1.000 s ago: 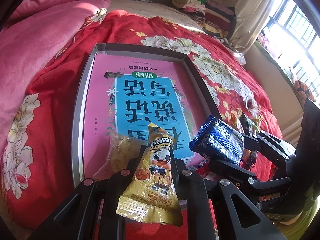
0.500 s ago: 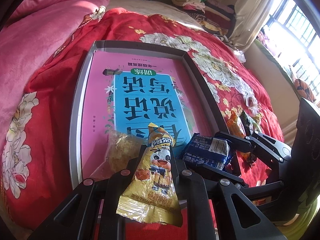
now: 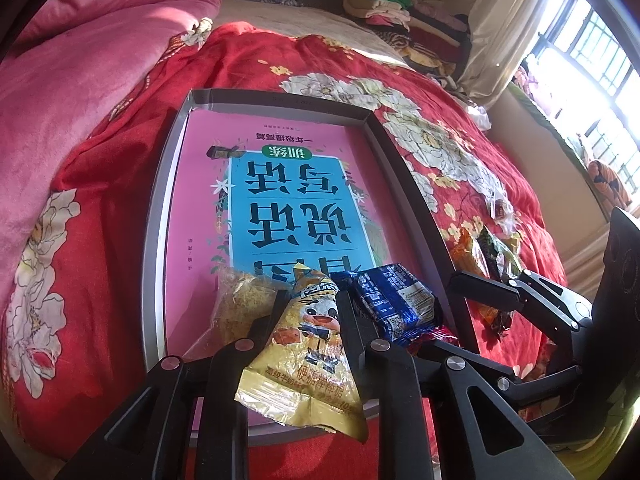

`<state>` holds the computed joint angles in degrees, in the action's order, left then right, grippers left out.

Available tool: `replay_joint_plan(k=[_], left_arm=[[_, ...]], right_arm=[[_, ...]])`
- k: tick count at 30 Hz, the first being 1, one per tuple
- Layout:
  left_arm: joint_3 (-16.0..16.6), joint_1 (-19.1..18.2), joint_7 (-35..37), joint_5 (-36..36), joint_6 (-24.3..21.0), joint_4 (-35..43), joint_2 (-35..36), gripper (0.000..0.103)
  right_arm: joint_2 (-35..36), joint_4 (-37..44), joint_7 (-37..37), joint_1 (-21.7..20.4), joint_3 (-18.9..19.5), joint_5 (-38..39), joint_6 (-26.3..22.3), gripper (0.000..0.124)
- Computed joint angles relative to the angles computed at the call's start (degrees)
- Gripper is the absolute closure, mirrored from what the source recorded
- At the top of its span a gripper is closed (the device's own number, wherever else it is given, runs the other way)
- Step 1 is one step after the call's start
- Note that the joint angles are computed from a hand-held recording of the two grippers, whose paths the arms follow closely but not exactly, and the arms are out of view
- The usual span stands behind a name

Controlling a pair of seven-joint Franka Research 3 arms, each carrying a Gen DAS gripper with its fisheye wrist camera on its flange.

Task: Organize snacks
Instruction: 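Open the left tool to drop the yellow packet while the right tool releases the blue packet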

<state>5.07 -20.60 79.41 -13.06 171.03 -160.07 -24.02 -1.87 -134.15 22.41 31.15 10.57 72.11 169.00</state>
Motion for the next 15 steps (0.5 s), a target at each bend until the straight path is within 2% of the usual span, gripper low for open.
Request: replay_joint_plan(k=[11, 15], left_arm=[[0.29, 0.09, -0.27, 0.03, 0.68, -0.71, -1.14, 0.069], [0.25, 0.26, -0.92, 0.56, 1.11, -0.95, -1.44, 0.059]], right_arm=[[-2.03, -1.38, -0.30, 0.32, -0.54, 1.01, 0.96, 0.064], [-2.78, -1.95, -0.81, 0.58, -0.79, 1.65, 1.24, 0.064]])
